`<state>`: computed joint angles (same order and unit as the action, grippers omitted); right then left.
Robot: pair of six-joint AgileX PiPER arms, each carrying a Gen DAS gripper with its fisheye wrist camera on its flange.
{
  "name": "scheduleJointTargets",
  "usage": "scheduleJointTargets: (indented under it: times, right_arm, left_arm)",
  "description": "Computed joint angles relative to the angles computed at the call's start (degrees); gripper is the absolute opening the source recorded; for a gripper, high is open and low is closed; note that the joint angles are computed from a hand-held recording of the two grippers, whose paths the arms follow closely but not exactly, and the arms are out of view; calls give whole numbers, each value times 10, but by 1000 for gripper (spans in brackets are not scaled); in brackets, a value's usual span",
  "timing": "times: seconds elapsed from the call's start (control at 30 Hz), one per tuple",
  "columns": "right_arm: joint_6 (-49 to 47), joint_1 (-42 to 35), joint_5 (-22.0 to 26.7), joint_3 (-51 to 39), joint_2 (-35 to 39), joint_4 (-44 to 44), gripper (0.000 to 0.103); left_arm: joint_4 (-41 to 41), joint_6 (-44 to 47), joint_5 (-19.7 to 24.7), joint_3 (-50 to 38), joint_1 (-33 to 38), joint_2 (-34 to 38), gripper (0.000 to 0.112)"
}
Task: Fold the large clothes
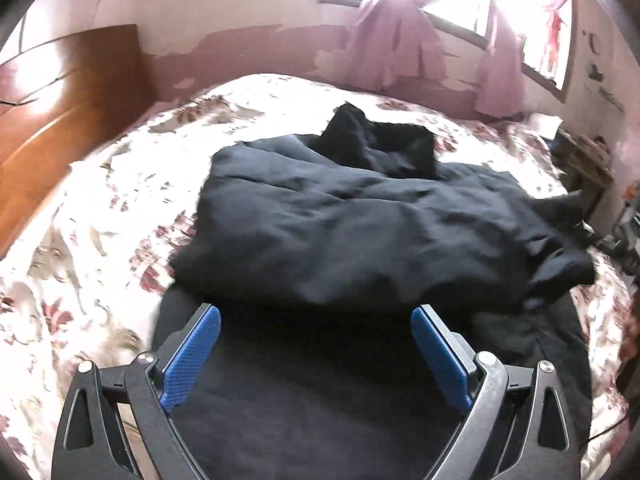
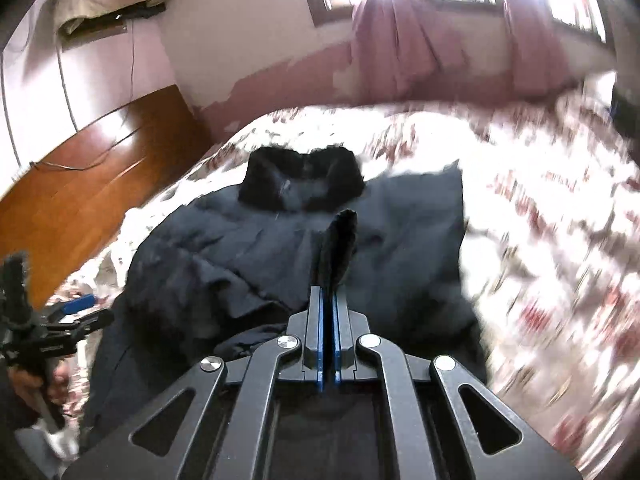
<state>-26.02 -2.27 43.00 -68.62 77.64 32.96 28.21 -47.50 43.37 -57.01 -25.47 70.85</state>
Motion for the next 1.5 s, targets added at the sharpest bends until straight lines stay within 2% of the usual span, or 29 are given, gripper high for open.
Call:
scheduleJointTargets:
  times: [0.1, 0.23, 0.3, 0.37, 0.4, 0.43, 0.47, 0.5, 0.57, 0.6, 0.67, 0.7, 0.8, 0.93, 1.1, 1.23, 1.3, 1.4, 1.5]
  right_arm:
    - [35, 10, -5, -58, 38, -48, 4]
    - [128, 49, -26, -104, 102, -164, 4]
    - [183, 66, -36, -111, 120, -223, 9]
    - [263, 89, -70, -102, 125, -322, 13]
    - [298, 100, -87, -103, 131, -371, 26]
    - [316, 103, -104, -100, 134, -397, 46]
    - [320, 103, -119, -96, 133, -400, 54]
    - [301, 103, -139, -87, 130, -381, 56]
    - [203, 102, -133, -95, 137, -296, 56]
    - [145, 96, -123, -97, 140, -245, 56]
    - [89, 94, -68, -120, 161, -185, 56]
    - [89, 96, -35, -136, 178, -189, 56]
    - [117, 114, 5, -155, 210, -251, 56]
    - [128, 126, 21, -167, 237, -276, 58]
    - [132, 130, 42, -185, 263, -274, 58]
    - [126, 131, 51, -200, 281, -272, 59]
    - [133, 130, 78, -222, 287, -270, 60]
    - [120, 118, 144, -292, 315, -245, 65]
    - [84, 86, 207, -364, 339, -182, 65]
  left_arm:
    - [4, 24, -16, -11, 38, 16, 96]
    - [-10, 64, -64, -28, 90, 54, 96]
    - [-41, 100, -97, -40, 117, 76, 96]
    - [-100, 170, -135, -58, 147, 106, 96]
    - [-120, 196, -144, -69, 153, 122, 96]
    - [-138, 221, -150, -83, 160, 140, 96]
    - [-166, 255, -153, -99, 168, 161, 96]
    - [-202, 294, -155, -112, 177, 179, 96]
    - [-230, 324, -152, -130, 181, 207, 96]
    - [-223, 321, -146, -136, 178, 218, 96]
    - [-188, 298, -127, -147, 164, 239, 96]
    - [-170, 283, -114, -153, 156, 246, 97]
    - [-162, 285, -47, -199, 143, 280, 100]
    - [-203, 311, 19, -258, 154, 317, 103]
    - [-209, 324, 41, -275, 153, 336, 103]
    - [-247, 367, 50, -291, 170, 350, 103]
    - [-264, 384, 68, -304, 178, 349, 103]
    - [-303, 435, 119, -352, 201, 353, 103]
    - [-364, 463, 178, -441, 233, 380, 103]
